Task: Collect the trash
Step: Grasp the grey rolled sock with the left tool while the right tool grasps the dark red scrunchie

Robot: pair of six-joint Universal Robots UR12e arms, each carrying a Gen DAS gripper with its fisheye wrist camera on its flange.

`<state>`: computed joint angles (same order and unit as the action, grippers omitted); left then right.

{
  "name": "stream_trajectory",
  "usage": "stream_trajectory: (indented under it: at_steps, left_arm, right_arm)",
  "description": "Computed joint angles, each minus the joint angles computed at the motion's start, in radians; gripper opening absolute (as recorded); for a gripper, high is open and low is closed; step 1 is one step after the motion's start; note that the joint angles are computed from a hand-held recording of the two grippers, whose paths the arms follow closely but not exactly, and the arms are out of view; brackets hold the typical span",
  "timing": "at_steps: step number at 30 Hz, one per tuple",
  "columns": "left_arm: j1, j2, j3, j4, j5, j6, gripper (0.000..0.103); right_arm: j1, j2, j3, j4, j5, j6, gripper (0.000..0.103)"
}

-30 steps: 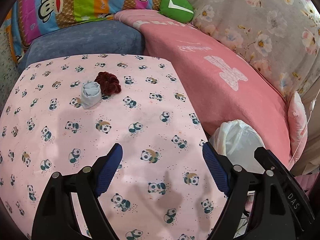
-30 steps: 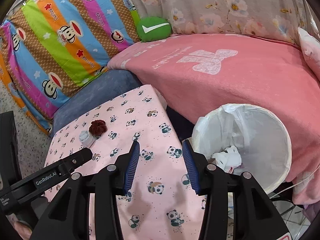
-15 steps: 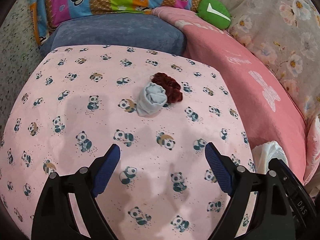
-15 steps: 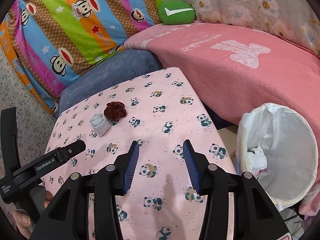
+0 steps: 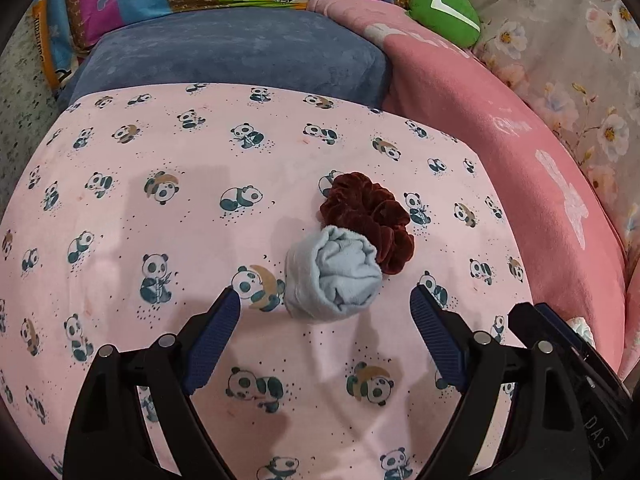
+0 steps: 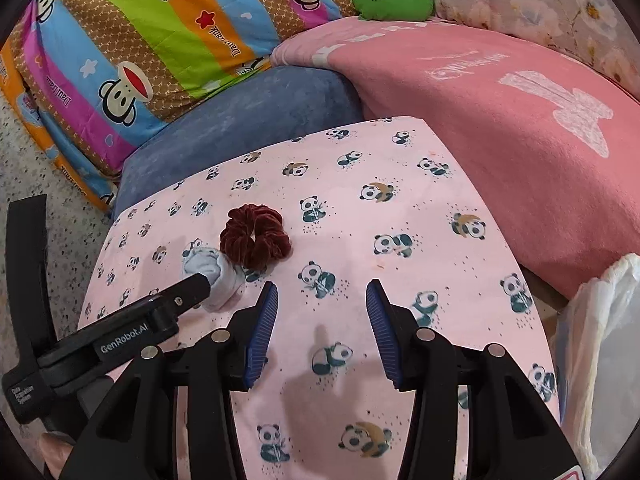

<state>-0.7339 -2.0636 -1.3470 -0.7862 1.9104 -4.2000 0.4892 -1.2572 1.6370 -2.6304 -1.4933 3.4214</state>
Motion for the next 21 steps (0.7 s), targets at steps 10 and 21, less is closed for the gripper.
stream_trajectory:
  at_steps: [10,21]
  left_arm:
    - [0.029,0.031,-0.092,0.158,-0.091,0.005,0.046]
    - [0.021,0.08,-0.159,0.185,-0.022,-0.04,0.042]
  right_arm:
    - [0.012,0.1,-0.115,0.027,0.023,-0.013,0.047]
    - [0.03,0.193,-0.219,0.142,0.072,-0.033,0.042]
